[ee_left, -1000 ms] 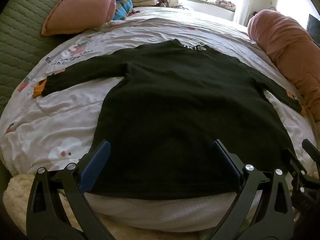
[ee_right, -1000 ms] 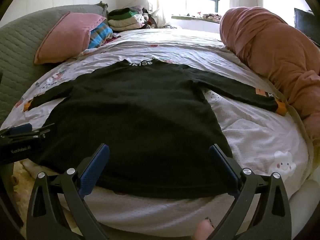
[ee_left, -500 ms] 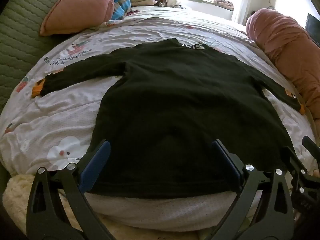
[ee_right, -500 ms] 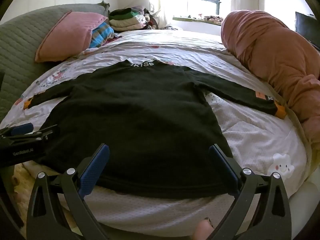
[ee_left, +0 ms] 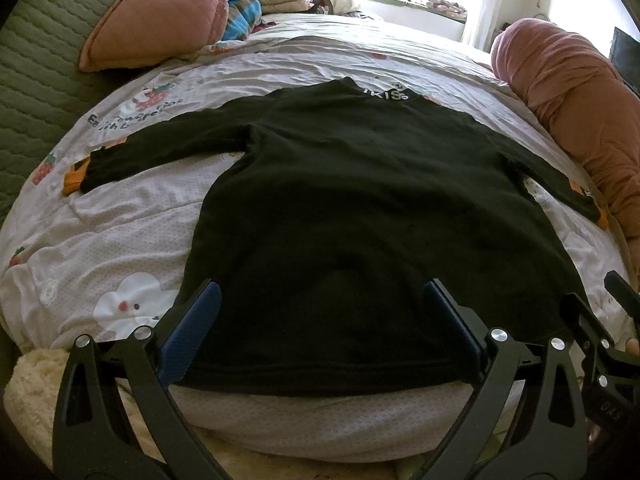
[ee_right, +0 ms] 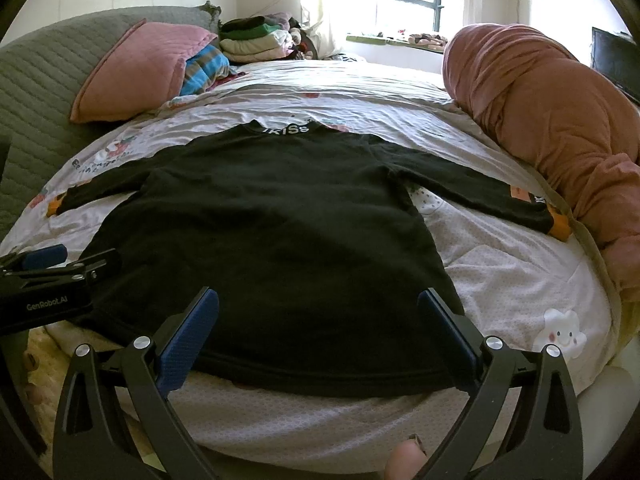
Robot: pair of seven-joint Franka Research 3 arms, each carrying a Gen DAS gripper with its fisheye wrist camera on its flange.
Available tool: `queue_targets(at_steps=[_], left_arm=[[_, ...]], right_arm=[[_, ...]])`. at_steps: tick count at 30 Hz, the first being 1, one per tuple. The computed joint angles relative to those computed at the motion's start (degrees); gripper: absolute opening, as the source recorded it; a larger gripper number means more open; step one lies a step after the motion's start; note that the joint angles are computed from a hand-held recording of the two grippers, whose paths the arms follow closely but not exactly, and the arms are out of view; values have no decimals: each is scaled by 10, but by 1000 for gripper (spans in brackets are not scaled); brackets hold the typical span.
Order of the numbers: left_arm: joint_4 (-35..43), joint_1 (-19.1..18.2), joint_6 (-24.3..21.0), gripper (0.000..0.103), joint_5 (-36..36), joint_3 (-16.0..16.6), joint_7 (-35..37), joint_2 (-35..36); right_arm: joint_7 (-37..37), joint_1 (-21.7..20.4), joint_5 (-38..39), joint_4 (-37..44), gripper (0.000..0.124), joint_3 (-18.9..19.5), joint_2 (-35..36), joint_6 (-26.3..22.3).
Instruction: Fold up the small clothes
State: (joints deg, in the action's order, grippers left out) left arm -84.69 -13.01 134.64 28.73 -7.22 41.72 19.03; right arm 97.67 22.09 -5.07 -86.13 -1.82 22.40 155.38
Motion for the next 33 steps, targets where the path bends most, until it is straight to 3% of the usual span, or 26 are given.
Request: queue_targets(at_steps=[33], left_arm=[[3,-1,2,94,1,2,-1,5]], right_arm=[[-2,-1,1,10,99,1,3,-12]])
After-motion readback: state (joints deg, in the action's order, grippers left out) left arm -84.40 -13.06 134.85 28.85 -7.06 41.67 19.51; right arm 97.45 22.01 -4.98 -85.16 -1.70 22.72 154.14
